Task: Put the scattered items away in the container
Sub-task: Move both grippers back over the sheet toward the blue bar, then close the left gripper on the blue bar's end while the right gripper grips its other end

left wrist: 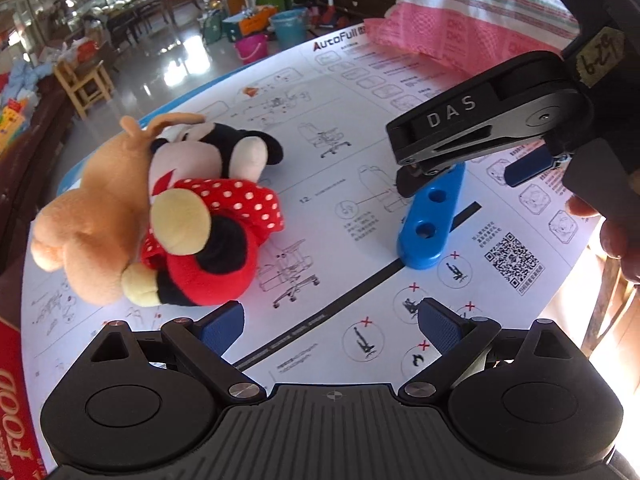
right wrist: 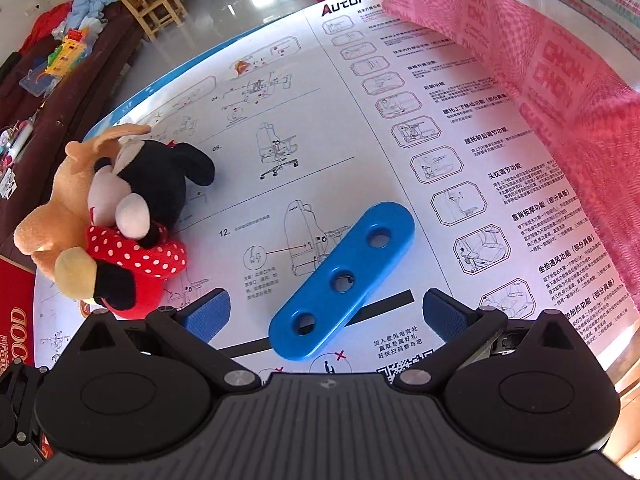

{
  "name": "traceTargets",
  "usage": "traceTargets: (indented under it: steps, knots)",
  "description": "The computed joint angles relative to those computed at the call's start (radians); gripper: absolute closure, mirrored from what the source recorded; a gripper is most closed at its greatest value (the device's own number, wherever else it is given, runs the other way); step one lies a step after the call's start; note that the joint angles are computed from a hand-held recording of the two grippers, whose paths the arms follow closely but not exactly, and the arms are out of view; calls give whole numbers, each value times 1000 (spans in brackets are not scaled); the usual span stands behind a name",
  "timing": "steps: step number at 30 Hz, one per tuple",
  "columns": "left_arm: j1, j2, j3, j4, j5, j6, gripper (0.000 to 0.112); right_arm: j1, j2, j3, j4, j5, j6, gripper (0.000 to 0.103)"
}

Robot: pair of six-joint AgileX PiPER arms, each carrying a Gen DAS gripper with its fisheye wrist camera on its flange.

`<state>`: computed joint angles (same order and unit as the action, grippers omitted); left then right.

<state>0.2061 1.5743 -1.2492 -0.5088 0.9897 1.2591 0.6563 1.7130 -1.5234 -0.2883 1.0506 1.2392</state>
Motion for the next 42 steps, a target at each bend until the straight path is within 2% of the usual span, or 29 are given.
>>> traceTargets:
  steps: [5,9,14,17,21,24,26,28,36,42]
  knots:
    - [-90,18,15,20,-32,5,13,-60,-2,52,30,-48,-14,1]
    - [-175,62,2,52,-66,-38,13,-95,-20,105,40,-137,-58,2]
    - [-243,99,-4,49,-102,-57,13,-129,-15,113,44,-166,-94,5]
    - [-271,121,-1,54,-139,-72,20,-149,-15,127,69,-180,-111,9]
    - [-293,162,-20,95,-153,-128,34,-161,-27,164,109,-233,-120,11]
    - [-260,174,-28,50,-126,-84,51,-164,-23,178,160,-276,-152,23]
    - [-240,186,-49,39,-88,-71,63,-150,-15,172,169,-289,-169,40]
    - [-219,190,-56,34,-73,-60,71,-141,2,150,207,-291,-206,50]
    - [-64,207,-89,38,-4,-29,71,-39,101,18,291,-266,-290,52]
    - [71,240,-150,42,109,-11,70,36,154,-61,348,-250,-337,49]
